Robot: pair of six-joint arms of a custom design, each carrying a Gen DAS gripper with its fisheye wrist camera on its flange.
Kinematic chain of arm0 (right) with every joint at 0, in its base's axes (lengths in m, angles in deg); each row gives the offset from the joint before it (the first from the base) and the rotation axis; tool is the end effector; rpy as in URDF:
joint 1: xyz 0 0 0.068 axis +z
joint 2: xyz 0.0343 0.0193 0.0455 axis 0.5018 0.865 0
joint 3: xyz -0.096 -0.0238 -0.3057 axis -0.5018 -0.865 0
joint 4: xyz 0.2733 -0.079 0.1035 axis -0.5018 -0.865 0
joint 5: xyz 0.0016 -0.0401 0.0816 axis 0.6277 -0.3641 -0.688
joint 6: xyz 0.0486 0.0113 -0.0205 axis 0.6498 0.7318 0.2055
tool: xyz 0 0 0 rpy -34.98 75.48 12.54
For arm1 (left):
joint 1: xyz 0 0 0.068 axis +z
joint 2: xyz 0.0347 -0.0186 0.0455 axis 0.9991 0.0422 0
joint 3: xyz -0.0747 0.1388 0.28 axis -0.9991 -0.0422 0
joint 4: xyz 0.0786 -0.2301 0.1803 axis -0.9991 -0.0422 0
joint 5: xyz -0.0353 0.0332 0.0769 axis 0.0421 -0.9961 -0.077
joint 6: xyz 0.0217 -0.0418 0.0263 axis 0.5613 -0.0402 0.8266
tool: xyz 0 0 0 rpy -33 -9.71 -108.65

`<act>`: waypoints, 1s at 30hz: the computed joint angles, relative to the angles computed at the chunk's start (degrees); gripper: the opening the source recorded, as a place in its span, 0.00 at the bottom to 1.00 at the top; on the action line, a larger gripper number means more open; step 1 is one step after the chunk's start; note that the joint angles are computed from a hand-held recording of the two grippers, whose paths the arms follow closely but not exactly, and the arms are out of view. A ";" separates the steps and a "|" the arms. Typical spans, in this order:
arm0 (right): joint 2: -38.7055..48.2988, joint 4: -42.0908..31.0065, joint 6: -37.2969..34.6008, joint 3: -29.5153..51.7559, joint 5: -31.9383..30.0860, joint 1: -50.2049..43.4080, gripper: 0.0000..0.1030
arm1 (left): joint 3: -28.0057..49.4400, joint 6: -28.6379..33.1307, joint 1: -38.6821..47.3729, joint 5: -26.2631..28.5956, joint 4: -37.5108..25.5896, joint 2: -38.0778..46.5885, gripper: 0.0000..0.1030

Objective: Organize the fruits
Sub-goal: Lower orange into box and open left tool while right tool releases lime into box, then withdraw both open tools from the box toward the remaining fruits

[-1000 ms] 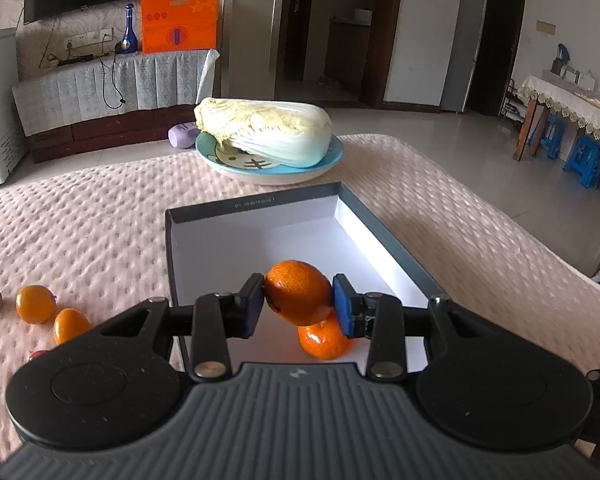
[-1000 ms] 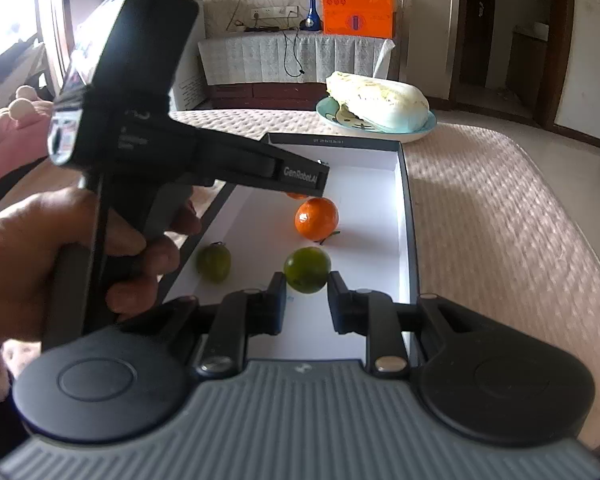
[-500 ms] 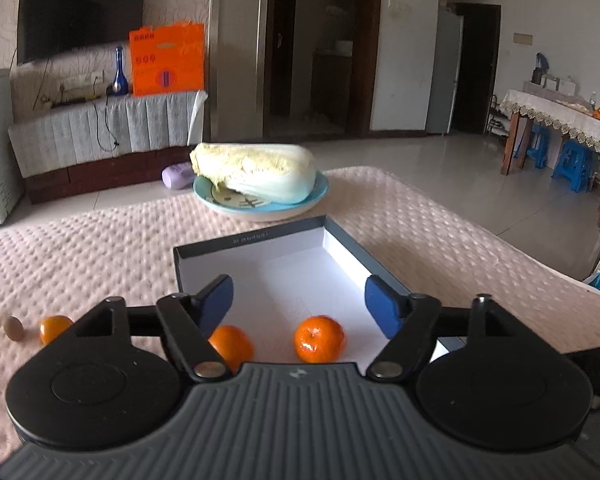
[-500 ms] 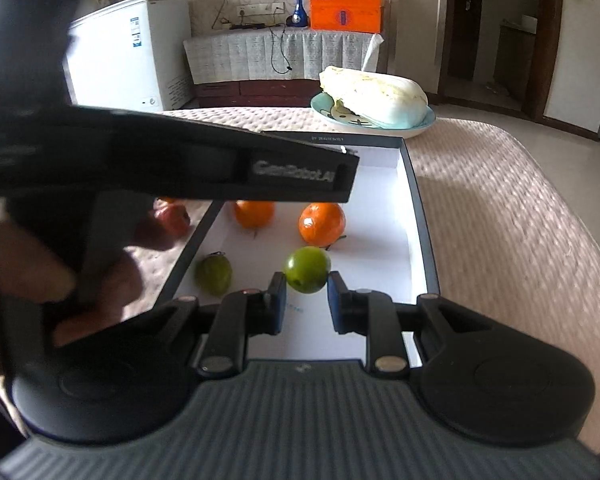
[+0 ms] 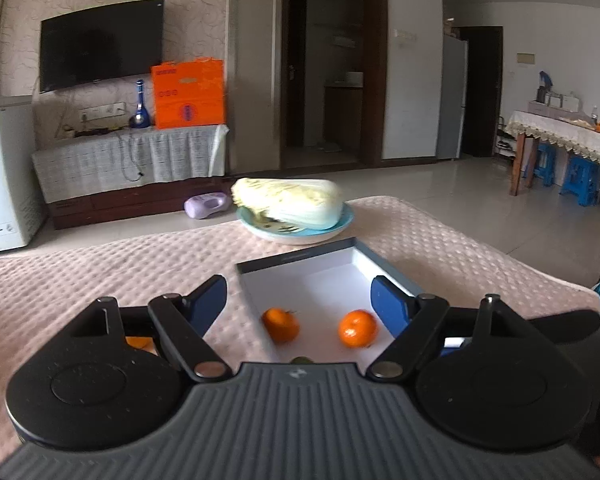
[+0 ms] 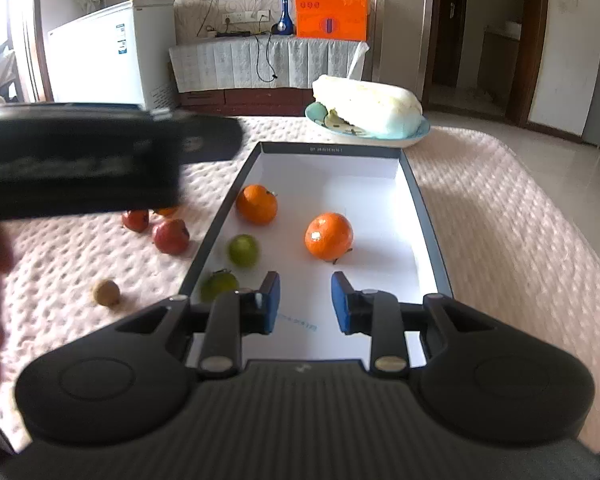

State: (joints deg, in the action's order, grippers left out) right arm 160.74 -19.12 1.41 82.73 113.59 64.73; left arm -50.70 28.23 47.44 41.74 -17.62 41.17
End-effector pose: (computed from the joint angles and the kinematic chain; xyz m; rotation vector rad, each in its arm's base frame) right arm 0.1851 0.1000 0.0988 0.3561 2.1807 -0.1761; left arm 0.2799 -0.2422 0.1343 0.8262 1.8506 -0.5502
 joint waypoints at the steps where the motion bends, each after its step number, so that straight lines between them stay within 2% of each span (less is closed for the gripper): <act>1: -0.01 0.13 -0.18 0.10 0.03 0.07 0.31 | -0.90 0.21 0.65 -0.05 -0.28 -0.83 0.80; 6: -2.01 1.44 -0.05 -0.80 -0.47 0.56 0.31 | -5.28 -0.20 4.10 -0.71 -1.52 -5.29 0.80; 13: -6.43 -0.92 2.41 -2.06 0.87 1.87 0.31 | -10.89 0.77 8.25 -3.71 -4.07 -11.49 0.80; 18: -10.24 -2.21 3.95 -3.58 0.42 2.08 0.31 | -14.62 1.76 11.31 -3.94 -6.63 -15.99 0.80; 24: -12.45 -2.23 4.24 -4.72 1.73 3.08 0.31 | -13.96 0.01 15.18 -4.90 -8.90 -13.95 0.80; 30: -11.42 -4.19 5.25 -3.80 1.21 2.67 0.31 | -14.68 1.85 18.71 -3.64 -6.47 -13.01 0.80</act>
